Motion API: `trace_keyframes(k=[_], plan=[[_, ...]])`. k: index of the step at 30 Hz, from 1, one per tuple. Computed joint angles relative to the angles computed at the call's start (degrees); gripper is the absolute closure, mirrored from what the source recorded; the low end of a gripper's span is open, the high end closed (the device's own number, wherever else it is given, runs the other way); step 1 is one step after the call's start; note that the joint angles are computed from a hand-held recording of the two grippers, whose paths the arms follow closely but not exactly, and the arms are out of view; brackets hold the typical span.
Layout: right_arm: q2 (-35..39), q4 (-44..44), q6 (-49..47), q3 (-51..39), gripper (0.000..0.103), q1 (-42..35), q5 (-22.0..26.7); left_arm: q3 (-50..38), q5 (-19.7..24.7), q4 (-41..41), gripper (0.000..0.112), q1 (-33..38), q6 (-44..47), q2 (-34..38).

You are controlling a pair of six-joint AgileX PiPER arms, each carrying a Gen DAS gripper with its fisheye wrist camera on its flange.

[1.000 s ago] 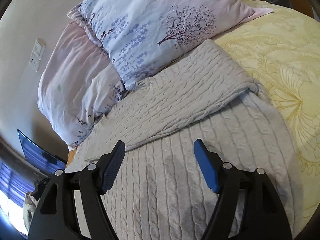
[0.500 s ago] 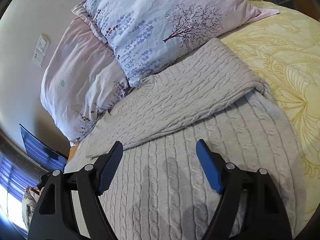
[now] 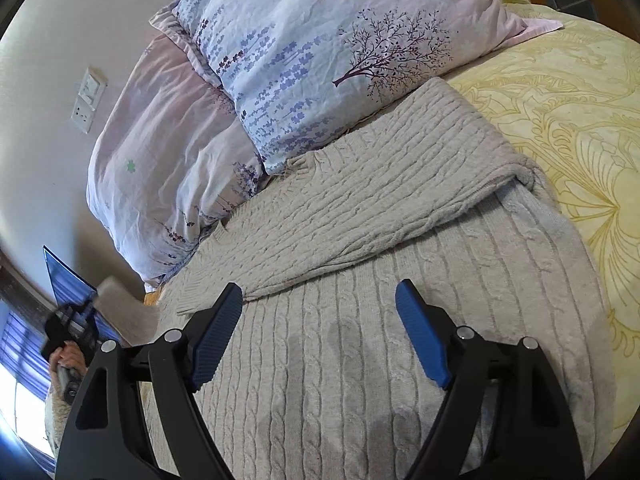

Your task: Fold small clothes

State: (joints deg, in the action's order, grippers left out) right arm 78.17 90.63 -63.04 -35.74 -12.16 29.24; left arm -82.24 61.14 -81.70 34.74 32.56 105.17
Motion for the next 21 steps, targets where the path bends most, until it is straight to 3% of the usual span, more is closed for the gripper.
trace_keyframes(k=[7, 10, 12, 13, 15, 19, 21], plan=[[-0.38, 0.59, -0.16, 0.4, 0.023, -0.1, -0.11, 3.8, -0.38, -3.77, 0.106, -21.54, 5.8, -0.55], [-0.11, -6.24, 6.39, -1.45, 0.023, 0.96, -1.23, 0.84, -1.85, 2.65, 0.104, -29.68, 0.45, 3.77], [-0.05, -13.34, 12.83, -3.33, 0.023, 1.11, -0.22, -2.04, -3.33, 11.48, 0.092, -34.29, -5.61, 6.65], [-0.12, -15.73, 14.8, -4.03, 0.023, 0.91, 0.62, -3.04, -2.06, 13.74, 0.088, -34.91, -6.87, 7.59], [-0.99, -22.35, 20.19, -6.39, 0.023, 0.57, 2.55, -2.4, 0.87, 14.6, 0.064, -33.96, -5.08, 7.48], [-1.36, -32.97, 26.44, -13.37, 0.023, 3.59, 4.79, 5.42, 2.82, 11.59, 0.058, -25.95, 4.16, 0.36], [-0.28, -40.41, 29.49, -18.19, 0.028, 9.17, 3.7, 8.52, -0.45, 13.39, 0.058, -22.62, 5.07, -3.34]])
